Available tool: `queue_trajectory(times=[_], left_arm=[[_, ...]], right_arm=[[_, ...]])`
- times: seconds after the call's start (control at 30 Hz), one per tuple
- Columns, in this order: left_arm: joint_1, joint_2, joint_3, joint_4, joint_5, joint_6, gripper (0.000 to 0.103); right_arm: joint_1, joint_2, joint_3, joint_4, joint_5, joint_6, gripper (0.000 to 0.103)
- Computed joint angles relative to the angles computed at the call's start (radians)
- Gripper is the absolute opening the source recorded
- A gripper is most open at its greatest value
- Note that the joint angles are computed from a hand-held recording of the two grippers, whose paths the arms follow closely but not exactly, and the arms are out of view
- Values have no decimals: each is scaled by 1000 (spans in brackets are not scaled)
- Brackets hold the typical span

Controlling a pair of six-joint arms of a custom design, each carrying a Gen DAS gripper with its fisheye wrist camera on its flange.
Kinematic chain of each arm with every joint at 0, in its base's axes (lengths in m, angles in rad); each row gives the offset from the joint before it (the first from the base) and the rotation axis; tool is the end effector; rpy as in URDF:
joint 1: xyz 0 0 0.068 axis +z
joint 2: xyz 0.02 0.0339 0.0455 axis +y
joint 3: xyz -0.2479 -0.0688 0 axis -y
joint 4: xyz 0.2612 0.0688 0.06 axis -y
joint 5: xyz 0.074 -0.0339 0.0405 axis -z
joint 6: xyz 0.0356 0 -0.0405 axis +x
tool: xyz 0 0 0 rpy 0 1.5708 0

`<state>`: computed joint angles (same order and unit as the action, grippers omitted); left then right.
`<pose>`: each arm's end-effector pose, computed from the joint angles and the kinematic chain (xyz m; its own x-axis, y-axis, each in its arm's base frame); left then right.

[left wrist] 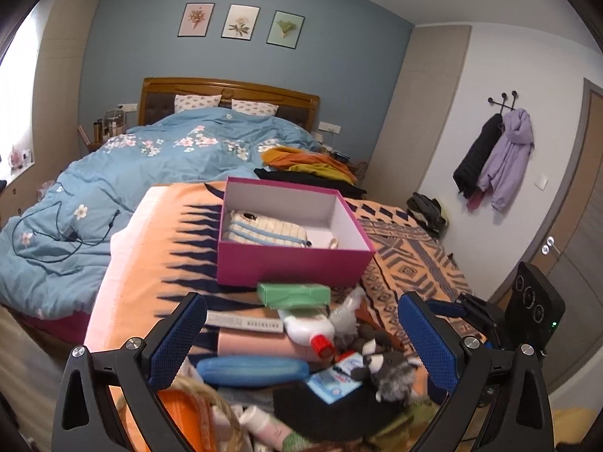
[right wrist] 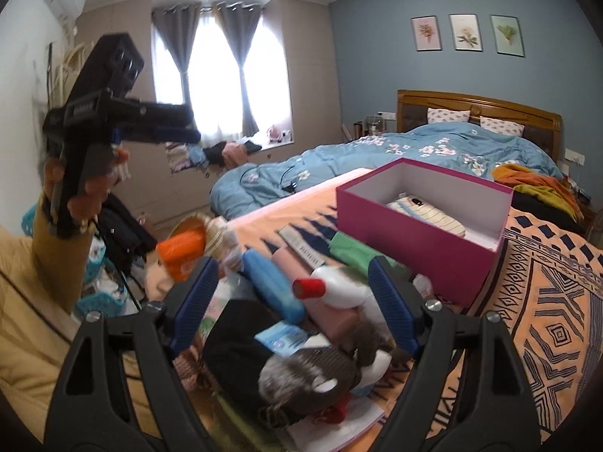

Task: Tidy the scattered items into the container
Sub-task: 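Reach the right tool toward the pink knitted bear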

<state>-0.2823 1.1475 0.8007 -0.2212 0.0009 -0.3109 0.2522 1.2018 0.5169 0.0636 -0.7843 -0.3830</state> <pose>0.2656 -0.0771 0.2482 -0.5773 -0.1511 -0.8024 0.1079 0.9600 -0.2583 0.2373 0.0871 0.1682 -0.2490 -0.3373 -0.9079 -0.8904 0.4486 0.0775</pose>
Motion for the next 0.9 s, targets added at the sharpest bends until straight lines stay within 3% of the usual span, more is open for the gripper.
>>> queue_trajectory(times=[0.23,0.5,0.9], left_arm=[[-62,-76,-108,-23,13,20,103],[-152,4,-282,119,57,-31,103],[-328,142,-409,311,-92,-82,103]], right_arm=[[15,4,-45,-2,-6,-19,82],[57,-23,-96,-49,-17,-87,82],[120,-62,-211,0,13,-93,82]])
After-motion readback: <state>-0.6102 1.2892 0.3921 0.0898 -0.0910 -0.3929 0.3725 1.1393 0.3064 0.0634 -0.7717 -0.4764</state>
